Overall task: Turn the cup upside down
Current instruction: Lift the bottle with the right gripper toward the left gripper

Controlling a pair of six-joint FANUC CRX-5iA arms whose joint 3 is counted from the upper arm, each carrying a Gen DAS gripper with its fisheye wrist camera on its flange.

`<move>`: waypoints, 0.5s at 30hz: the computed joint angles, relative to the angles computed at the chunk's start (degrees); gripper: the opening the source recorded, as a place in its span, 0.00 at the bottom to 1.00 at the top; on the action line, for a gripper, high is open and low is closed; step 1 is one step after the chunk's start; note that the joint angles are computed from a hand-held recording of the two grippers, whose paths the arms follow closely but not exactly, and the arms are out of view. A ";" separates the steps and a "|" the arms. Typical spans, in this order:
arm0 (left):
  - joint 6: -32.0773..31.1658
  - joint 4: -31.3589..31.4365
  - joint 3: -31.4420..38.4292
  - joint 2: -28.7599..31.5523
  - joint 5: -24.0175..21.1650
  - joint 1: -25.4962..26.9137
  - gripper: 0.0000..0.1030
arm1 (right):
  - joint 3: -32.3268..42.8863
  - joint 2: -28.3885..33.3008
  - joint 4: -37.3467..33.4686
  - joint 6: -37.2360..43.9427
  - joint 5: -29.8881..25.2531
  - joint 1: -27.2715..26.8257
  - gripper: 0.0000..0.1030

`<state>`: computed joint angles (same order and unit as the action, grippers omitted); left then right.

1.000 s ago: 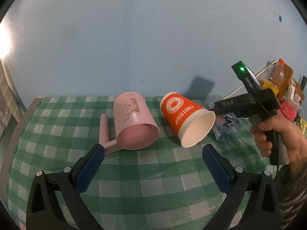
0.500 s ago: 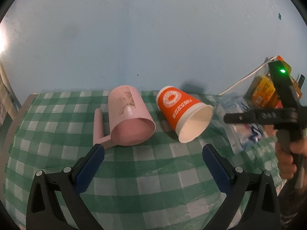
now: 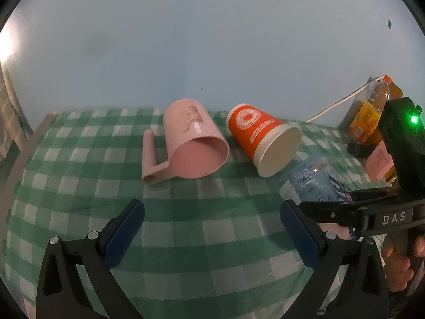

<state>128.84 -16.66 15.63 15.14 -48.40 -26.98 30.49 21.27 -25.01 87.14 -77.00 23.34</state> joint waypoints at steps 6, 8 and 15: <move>0.59 0.52 -0.61 0.00 -0.14 0.40 1.00 | -1.25 0.13 2.47 -1.52 0.57 1.60 0.69; 0.74 0.60 -0.54 0.17 -0.20 0.43 1.00 | -1.39 0.21 3.25 -2.02 0.71 1.98 0.69; 0.29 2.19 -1.29 0.08 0.52 1.04 1.00 | -3.66 -1.56 4.60 -3.33 4.41 3.31 0.83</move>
<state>129.12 -14.47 14.33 15.22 -47.87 -25.94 26.84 19.70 -20.41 83.81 -72.59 26.65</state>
